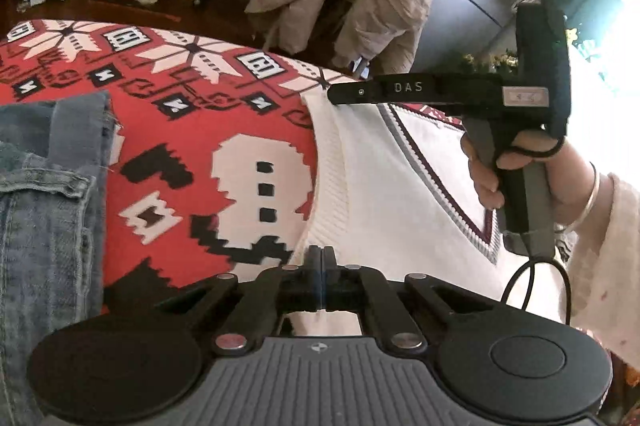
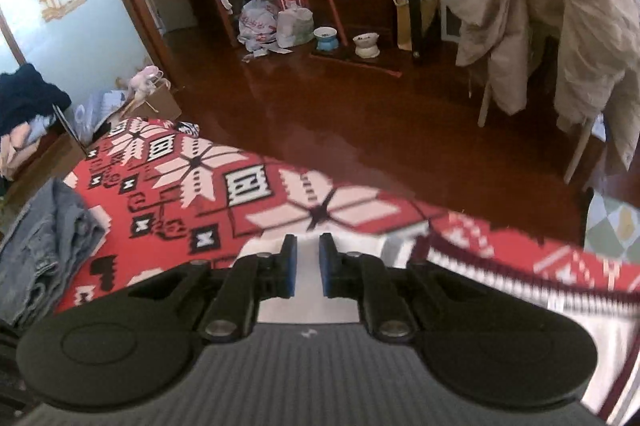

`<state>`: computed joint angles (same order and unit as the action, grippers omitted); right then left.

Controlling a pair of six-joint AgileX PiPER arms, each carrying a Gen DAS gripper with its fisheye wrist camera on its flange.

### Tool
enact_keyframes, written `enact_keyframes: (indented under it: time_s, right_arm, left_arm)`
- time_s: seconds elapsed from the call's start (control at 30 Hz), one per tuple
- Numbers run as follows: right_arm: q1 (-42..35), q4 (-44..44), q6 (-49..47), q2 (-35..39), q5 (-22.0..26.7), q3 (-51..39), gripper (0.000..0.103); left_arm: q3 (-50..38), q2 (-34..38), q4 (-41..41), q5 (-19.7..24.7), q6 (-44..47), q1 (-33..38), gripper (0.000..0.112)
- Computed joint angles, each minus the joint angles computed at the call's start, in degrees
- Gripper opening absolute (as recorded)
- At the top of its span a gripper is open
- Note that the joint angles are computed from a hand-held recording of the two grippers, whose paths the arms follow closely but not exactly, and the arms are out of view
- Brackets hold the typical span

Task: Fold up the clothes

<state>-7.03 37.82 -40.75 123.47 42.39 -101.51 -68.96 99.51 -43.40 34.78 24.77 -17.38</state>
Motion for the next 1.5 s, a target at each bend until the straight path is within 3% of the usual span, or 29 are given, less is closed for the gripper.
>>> enact_keyframes:
  time_s: [0.13,0.27,0.4,0.57,0.7,0.93,1.13,1.23,1.33,1.43,1.5]
  right_arm:
    - [0.9,-0.7,1.7,-2.0,-1.1,1.4,0.017]
    - [-0.9,4.9,-4.0,-8.0,2.9,7.9,0.017]
    - [-1.1,3.7,-7.3,-12.7,5.1,15.5,0.016]
    - [0.7,7.7,-14.3,-13.3,-2.2,21.4,0.015]
    - [1.4,6.9,-7.3,-13.6,-3.5,21.4,0.018]
    - [2.4,10.2,-17.3,-31.3,-2.6,41.8,0.017]
    - [4.6,10.2,-11.7,-46.9,-7.0,60.4,0.017]
    - [6.9,7.1,-6.1,-56.2,-7.8,67.4,0.017]
    - [13.2,-3.6,9.8,-66.9,-8.6,72.7,0.017]
    - [20.0,-15.6,27.0,-77.4,-6.2,76.0,0.017]
    - [25.1,-23.6,38.5,-84.0,-3.1,77.1,0.017]
  left_arm:
    - [0.6,-0.8,1.2,-0.8,-1.2,-0.6,0.003]
    - [3.5,-2.2,-2.3,-2.2,3.8,-0.1,0.003]
    - [6.5,-3.8,-6.6,-2.6,8.4,0.9,0.003]
    - [8.0,-6.2,-1.9,-2.8,6.0,0.1,0.003]
    - [9.0,-7.9,1.6,-1.5,3.7,0.0,0.003]
    - [13.3,-15.6,11.2,-1.4,-4.6,-3.0,0.006]
    - [21.7,-25.4,13.7,-2.1,-11.1,-5.5,0.006]
    - [25.8,-31.2,22.2,-2.6,-21.8,-9.9,0.006]
    - [28.4,-36.1,28.2,-1.3,-33.0,-14.0,0.009]
    - [30.2,-41.5,41.0,0.3,-49.9,-22.6,0.027]
    - [30.2,-44.1,50.9,3.1,-61.4,-29.9,0.031]
